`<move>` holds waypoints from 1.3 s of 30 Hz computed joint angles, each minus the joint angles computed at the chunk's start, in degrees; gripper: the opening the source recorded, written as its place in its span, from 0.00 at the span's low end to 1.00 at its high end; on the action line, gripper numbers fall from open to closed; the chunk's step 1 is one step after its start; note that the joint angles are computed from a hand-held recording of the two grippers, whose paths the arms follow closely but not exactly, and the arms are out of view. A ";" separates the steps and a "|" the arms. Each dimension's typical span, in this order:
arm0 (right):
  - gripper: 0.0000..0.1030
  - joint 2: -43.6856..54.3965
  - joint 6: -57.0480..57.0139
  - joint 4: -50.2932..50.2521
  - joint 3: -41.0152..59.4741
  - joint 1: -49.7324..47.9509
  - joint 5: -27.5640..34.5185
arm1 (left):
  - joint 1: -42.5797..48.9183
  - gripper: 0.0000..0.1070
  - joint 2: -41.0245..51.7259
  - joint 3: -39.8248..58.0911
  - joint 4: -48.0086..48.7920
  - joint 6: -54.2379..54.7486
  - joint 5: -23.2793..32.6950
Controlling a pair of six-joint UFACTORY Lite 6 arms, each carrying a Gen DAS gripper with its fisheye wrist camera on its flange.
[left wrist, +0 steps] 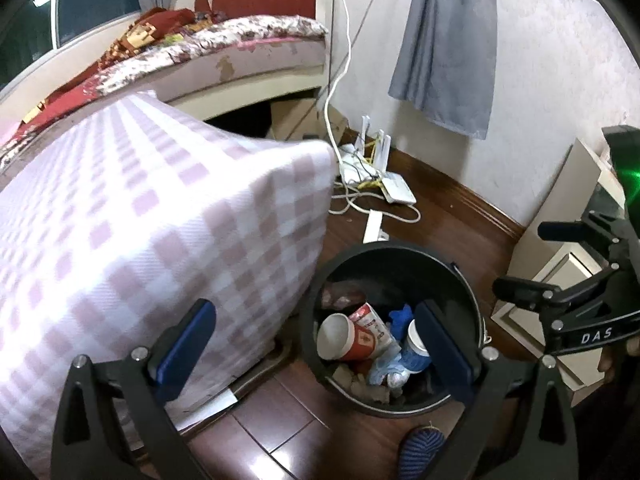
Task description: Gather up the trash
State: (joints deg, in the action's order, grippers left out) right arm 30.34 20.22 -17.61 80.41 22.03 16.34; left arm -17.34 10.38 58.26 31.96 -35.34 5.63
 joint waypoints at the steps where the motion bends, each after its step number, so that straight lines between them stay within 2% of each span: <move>1: 0.99 -1.01 0.78 -0.45 -0.68 0.37 -0.23 | -0.19 0.93 -1.13 -0.74 1.56 -1.67 0.27; 5: 0.99 -5.85 7.64 -4.86 -3.67 3.16 -0.71 | 0.50 0.94 -6.90 -3.87 2.80 -2.09 1.03; 13: 0.99 -15.54 23.55 -15.48 -7.33 9.71 1.96 | 2.83 0.95 -20.22 -9.26 -8.20 10.51 4.72; 19: 0.99 -23.67 35.92 -22.66 -9.55 16.60 8.39 | 5.09 0.95 -31.93 -12.38 -18.15 21.60 10.49; 26: 0.99 -28.14 45.77 -30.23 -9.08 26.01 17.72 | 5.62 0.95 -44.22 -13.83 -21.81 25.07 18.07; 30: 0.99 -30.69 48.11 -32.92 -7.67 30.23 22.80 | 4.26 0.95 -50.04 -13.49 -16.55 20.03 22.26; 32: 0.99 -31.99 48.83 -33.92 -7.21 31.97 24.91 | 4.64 0.95 -51.94 -13.30 -17.25 21.06 23.59; 39: 0.99 -36.17 51.77 -37.94 -7.30 39.22 32.65 | -1.34 0.95 -57.14 -12.09 -7.74 12.09 29.03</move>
State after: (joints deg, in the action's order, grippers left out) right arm -5.84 71.99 -55.55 73.12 61.25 48.99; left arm -18.67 -46.76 46.17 24.22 -23.25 34.66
